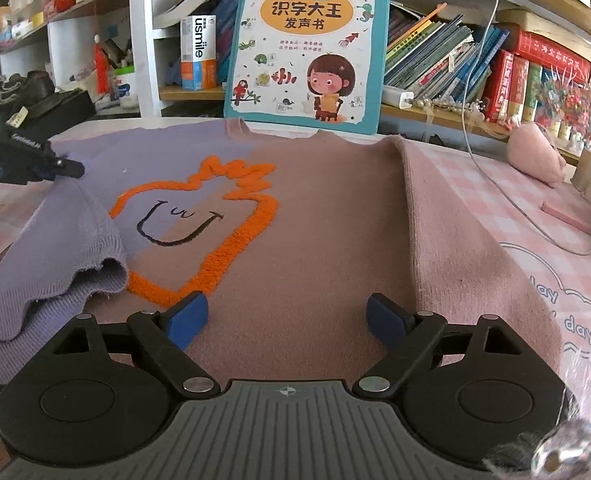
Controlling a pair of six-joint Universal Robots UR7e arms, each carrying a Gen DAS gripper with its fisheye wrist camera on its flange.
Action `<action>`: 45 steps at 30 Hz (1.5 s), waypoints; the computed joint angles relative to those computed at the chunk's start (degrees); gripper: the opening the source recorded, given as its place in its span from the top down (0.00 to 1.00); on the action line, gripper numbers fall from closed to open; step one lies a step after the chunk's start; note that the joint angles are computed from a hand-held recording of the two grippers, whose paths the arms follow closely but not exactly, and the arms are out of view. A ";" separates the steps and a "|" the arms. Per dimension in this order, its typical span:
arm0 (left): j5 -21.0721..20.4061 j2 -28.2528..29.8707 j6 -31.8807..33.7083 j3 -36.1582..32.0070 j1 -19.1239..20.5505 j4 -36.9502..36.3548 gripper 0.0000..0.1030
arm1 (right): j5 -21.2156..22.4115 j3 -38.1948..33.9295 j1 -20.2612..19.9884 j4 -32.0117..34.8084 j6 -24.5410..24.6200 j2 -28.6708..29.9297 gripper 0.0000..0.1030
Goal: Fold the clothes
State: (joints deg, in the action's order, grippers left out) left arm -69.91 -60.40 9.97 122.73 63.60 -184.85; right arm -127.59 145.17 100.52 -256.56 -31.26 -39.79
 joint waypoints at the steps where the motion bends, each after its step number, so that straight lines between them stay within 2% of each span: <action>1: 0.60 -0.40 0.82 0.57 -0.41 0.14 0.71 | -0.11 -0.07 0.07 -0.08 -0.09 0.08 0.16; 5: 5.29 -1.79 3.05 3.11 -2.09 -1.45 0.58 | 0.07 -0.03 -0.02 -0.59 -0.24 0.34 0.16; 9: 13.17 -3.82 4.82 6.71 -2.84 -8.77 0.58 | 0.52 0.15 -0.31 -0.67 -0.16 0.24 0.16; 12: 16.62 -6.67 4.35 8.82 -2.82 -10.62 0.59 | 0.78 0.27 -0.52 -0.87 -0.29 0.22 0.16; 14: 15.50 -8.39 3.45 9.43 -3.18 -10.68 0.58 | 0.70 0.18 -0.45 -0.62 -0.08 0.23 0.15; 18: 6.88 -8.22 6.91 8.98 -5.20 -8.89 0.56 | -0.26 -0.35 0.11 -0.98 -0.65 0.78 0.15; 22: 1.24 -3.21 16.84 7.53 -8.64 -7.17 0.56 | -1.43 -0.93 0.65 -2.47 -1.87 1.82 0.12; 25: -0.52 1.17 23.86 5.49 -10.81 -4.37 0.56 | -1.83 -1.09 0.71 -2.77 -1.97 2.01 0.11; 29: 0.39 4.48 22.24 1.01 -10.62 5.51 0.58 | -0.77 -0.51 0.00 -2.02 -0.82 1.22 0.10; 31: 0.88 4.42 21.39 -0.18 -9.92 11.17 0.58 | -0.17 -0.20 -0.36 -1.54 -0.14 0.80 0.10; 32: 0.78 3.81 21.94 0.51 -9.55 11.76 0.58 | -0.13 -0.18 -0.37 -1.49 -0.05 0.77 0.10; 33: 0.36 2.72 22.75 1.14 -9.13 12.37 0.58 | -0.10 -0.16 -0.37 -1.45 0.04 0.75 0.10; 35: 0.97 -0.89 20.69 1.48 -8.67 18.08 0.60 | -0.20 -0.20 -0.28 -1.56 -0.06 0.85 0.10; 37: 3.38 -5.02 18.18 2.26 -8.16 22.05 0.63 | -0.23 -0.17 -0.24 -1.69 -0.10 0.94 0.10; 39: 9.87 -9.21 17.55 5.49 -8.78 20.57 0.63 | -0.33 -0.19 -0.15 -1.70 -0.03 1.01 0.10; 41: 14.67 -13.05 16.27 8.12 -8.99 19.36 0.62 | -0.36 -0.22 -0.10 -1.58 0.07 0.97 0.10; 45: 21.85 -20.32 11.88 11.85 -8.71 18.96 0.63 | -0.31 -0.21 -0.13 -1.58 0.11 0.99 0.10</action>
State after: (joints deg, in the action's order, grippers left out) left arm -48.06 -80.73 21.85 134.58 54.88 -165.89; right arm -127.90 144.96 100.38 -258.14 -31.15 -38.80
